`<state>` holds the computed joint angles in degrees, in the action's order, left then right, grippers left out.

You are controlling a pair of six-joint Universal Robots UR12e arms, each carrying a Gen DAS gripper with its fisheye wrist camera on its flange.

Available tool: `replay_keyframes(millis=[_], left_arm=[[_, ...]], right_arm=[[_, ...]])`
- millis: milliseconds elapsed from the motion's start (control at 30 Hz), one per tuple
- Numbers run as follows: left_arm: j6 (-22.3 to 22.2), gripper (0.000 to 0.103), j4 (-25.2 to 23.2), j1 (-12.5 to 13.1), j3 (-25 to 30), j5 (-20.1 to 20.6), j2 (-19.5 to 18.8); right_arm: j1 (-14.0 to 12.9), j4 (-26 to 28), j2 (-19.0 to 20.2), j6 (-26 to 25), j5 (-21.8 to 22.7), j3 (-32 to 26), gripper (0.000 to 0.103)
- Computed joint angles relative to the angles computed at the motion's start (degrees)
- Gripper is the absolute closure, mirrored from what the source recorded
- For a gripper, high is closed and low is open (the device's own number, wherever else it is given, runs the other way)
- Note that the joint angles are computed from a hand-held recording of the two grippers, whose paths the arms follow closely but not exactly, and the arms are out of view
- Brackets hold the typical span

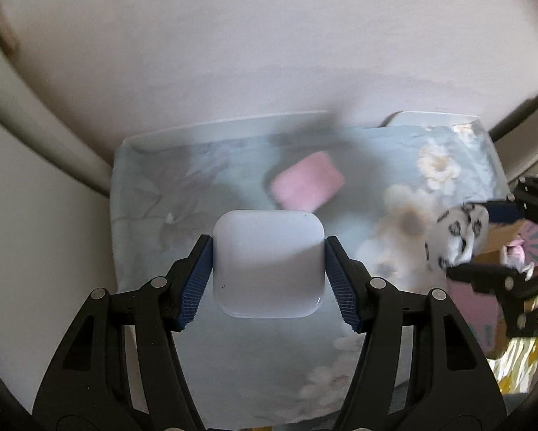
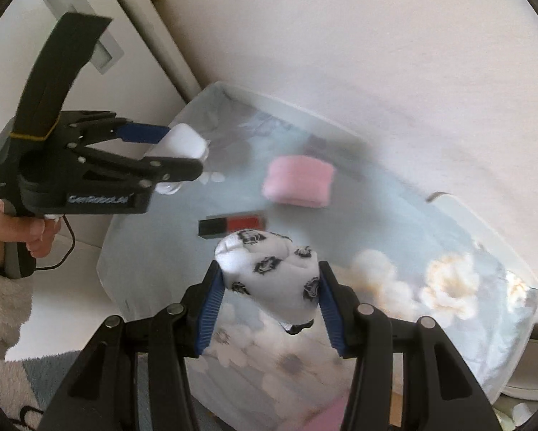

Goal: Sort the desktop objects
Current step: 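Carry the white case and panda sock into the cardboard box and release both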

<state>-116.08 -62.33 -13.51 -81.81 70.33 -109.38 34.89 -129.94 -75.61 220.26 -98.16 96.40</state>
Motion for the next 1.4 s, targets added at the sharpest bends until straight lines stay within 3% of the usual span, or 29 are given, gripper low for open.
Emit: replay_keyframes(millis=[367, 833, 1167, 1400], left_arm=[[6.1, 0.044, -1.7, -2.4, -8.5, -4.3, 9.0], [16.2, 0.044, -6.4, -6.3, -20.6, -4.8, 20.2], [16.9, 0.044, -4.8, -9.1, -28.7, -1.2, 24.9], [14.8, 0.044, 0.0, -9.9, -33.9, 1.3, 26.7]], right_arm=[[-0.4, 2.2, -9.1, 5.3, -6.0, 7.9, 0.056], [3.0, 9.4, -21.8, 17.3, -9.3, 17.6, 0.056], [5.0, 10.5, -27.2, 23.3, -7.7, 23.4, 0.056], [6.0, 8.3, -28.7, 25.2, -5.6, 26.8, 0.056]])
